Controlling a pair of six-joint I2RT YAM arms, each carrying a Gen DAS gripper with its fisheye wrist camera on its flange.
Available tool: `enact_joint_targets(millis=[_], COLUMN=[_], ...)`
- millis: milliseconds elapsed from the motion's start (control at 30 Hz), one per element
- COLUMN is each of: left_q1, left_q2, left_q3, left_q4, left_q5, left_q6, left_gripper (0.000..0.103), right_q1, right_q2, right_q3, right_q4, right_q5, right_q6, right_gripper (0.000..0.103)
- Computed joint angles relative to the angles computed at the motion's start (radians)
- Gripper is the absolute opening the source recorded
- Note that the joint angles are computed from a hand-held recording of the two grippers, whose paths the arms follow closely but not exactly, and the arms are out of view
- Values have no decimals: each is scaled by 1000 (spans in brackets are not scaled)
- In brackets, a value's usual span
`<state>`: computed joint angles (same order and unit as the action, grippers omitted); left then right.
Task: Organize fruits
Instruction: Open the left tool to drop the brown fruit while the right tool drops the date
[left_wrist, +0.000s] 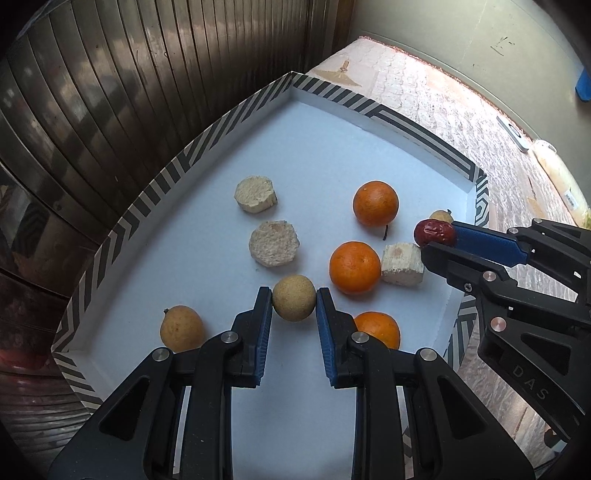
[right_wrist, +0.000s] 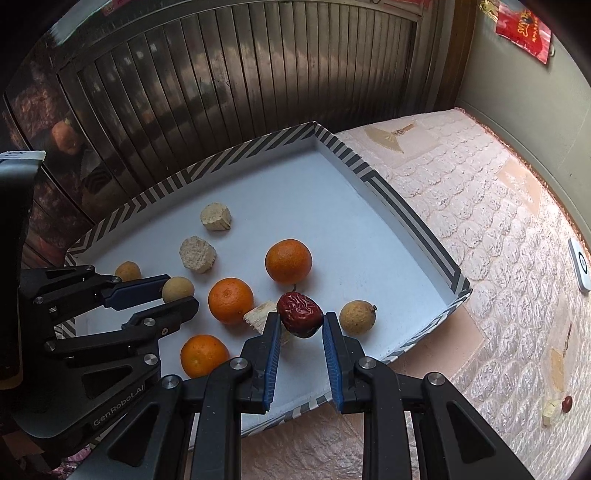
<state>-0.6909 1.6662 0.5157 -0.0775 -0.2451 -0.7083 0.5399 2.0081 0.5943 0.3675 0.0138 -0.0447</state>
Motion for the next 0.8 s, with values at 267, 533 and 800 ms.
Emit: enact_joint_targets(millis=[267,533,800], left_q1=[7,-17,-38], left_q2=[-10,-28,-36], left_q3=[-2,0,25], left_q4=[-14,-35,-72], left_q5=[5,-19,-39], left_q6=[-10,-34,-58], left_gripper=[34,51,51], right_q1=[-32,-39,-48], right_q2=[-1,-1,-43], right_q3=[-19,-37,-84], right_q4=[19,29,51], right_q5=[-51,-70,-74], right_q6=[1,16,22], right_gripper=[22,22,23])
